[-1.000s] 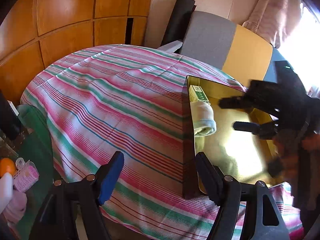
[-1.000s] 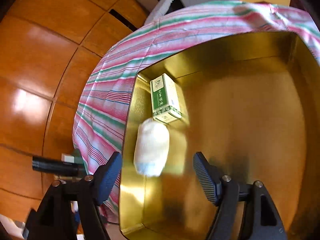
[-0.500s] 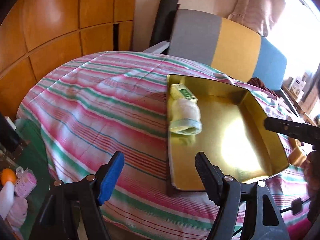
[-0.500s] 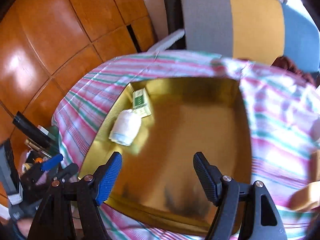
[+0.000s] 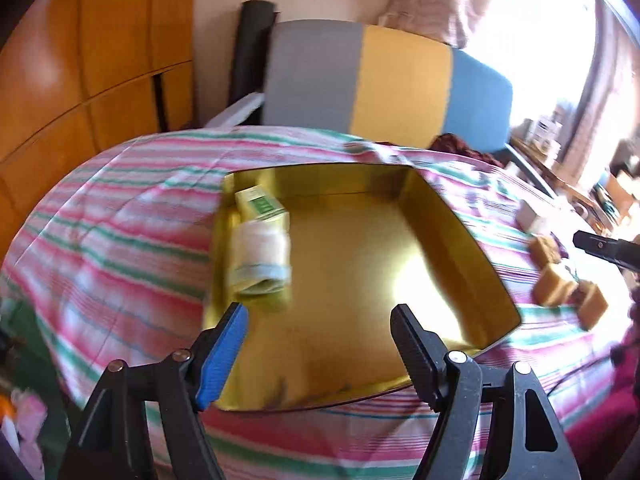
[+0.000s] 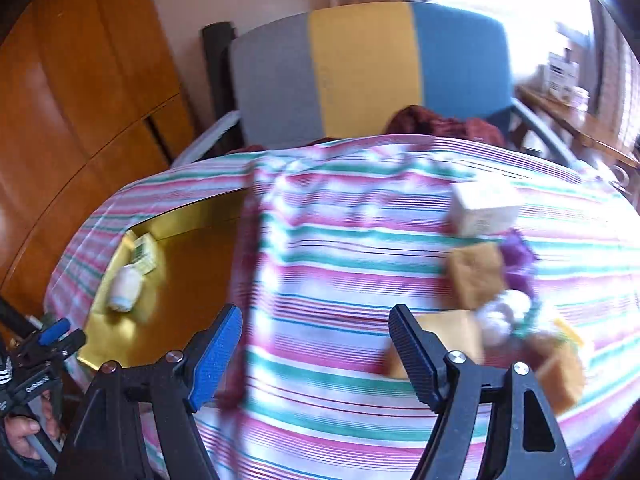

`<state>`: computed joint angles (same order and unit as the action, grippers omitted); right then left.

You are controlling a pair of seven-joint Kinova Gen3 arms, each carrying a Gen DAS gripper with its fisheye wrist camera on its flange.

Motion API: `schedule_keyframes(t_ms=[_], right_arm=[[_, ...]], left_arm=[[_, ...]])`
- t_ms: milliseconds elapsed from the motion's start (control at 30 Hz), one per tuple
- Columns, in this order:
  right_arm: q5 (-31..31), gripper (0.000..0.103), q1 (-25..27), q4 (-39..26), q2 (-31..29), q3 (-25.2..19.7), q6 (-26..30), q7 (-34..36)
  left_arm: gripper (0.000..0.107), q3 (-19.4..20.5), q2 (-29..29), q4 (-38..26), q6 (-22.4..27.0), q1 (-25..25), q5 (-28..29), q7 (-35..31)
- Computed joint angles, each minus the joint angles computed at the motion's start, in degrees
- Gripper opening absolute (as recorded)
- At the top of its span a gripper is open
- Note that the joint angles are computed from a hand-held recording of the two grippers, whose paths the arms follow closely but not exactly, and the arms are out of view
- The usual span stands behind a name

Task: Organize objects
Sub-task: 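Move the left gripper back to the table and grasp a yellow sponge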

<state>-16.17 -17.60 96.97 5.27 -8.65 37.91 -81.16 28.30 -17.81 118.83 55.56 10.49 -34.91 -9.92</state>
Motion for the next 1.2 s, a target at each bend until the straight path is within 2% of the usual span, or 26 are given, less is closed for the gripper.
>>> schedule_keyframes(t_ms=[67, 133, 267, 333, 433, 600, 700, 800, 1000, 1200], right_arm=[[0.54, 0.077, 4.25, 0.61, -0.55, -0.25, -0.43, -0.88], [1.96, 0.077, 6.48, 1.15, -0.85, 1.36, -1.39, -4.59], [3.58, 0.078, 5.64, 4.69, -1.15, 10.34, -7.39, -13.91], [-0.13, 0.078, 9.88, 6.02, -0.35, 10.17, -8.5, -17.07], [-7.12, 0.078, 17.84, 5.72, 1.38, 7.0, -6.83, -18.84], [-16.02, 0.078, 20.91, 6.27, 2.06, 6.56, -6.39, -11.57], [-18.62, 0.078, 21.55, 6.33, 2.09, 5.89, -5.84, -8.19], [-21.81, 0.078, 22.36, 6.65, 1.93, 5.71, -5.21, -4.53], [-29.32, 0.079, 24.32, 7.25, 2.43, 6.07, -3.91, 1.48], [-32.85, 0.08, 25.28, 7.25, 3.22, 6.75, -2.43, 3.36]], left_arm=[[0.074, 0.39, 1.73, -1.44, -0.55, 0.48, -0.87, -1.28], [0.074, 0.31, 3.66, -3.0, -1.37, 1.64, -1.79, -2.68], [0.074, -0.97, 7.75, -6.65, -3.12, 5.17, -3.57, -5.91], [0.074, -1.71, 10.6, -9.14, -4.1, 7.16, -4.58, -8.32], [0.074, -3.1, 15.05, -12.77, -5.88, 9.78, -5.71, -11.76], [0.076, -5.13, 23.98, -20.28, -6.9, 13.91, -7.69, -16.1], [0.077, -6.23, 28.65, -24.76, -7.81, 15.95, -7.63, -20.75], [0.09, -5.95, 33.08, -29.52, -8.33, 16.17, -4.58, -27.6], [0.09, -7.86, 40.92, -38.25, -6.92, 19.16, -0.77, -37.7], [0.09, -11.18, 46.04, -43.36, -7.72, 20.39, 2.98, -42.43]])
